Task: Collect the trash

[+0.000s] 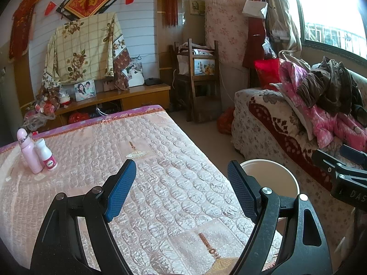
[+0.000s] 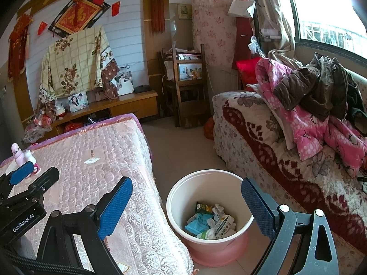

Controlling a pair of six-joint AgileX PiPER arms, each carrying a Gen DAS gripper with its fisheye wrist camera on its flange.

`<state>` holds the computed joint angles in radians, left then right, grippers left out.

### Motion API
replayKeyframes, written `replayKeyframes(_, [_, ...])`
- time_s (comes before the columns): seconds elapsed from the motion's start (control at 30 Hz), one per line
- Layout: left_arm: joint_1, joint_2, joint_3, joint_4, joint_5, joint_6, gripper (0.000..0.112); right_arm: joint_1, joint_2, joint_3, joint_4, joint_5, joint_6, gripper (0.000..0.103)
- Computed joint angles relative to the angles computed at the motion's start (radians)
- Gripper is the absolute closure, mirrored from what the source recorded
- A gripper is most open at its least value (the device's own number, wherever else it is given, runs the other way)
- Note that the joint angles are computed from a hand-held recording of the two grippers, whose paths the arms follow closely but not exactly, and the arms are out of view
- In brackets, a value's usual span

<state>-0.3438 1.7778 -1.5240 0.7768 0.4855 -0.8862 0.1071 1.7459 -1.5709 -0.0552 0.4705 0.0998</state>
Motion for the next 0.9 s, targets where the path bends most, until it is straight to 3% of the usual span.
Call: replayKeyframes(0.9, [-0.007, -0.004, 0.024, 0.038, -0.004, -0.045, 0.031, -0.005, 0.008, 0.028, 0.02, -0.015, -0.035, 0.008])
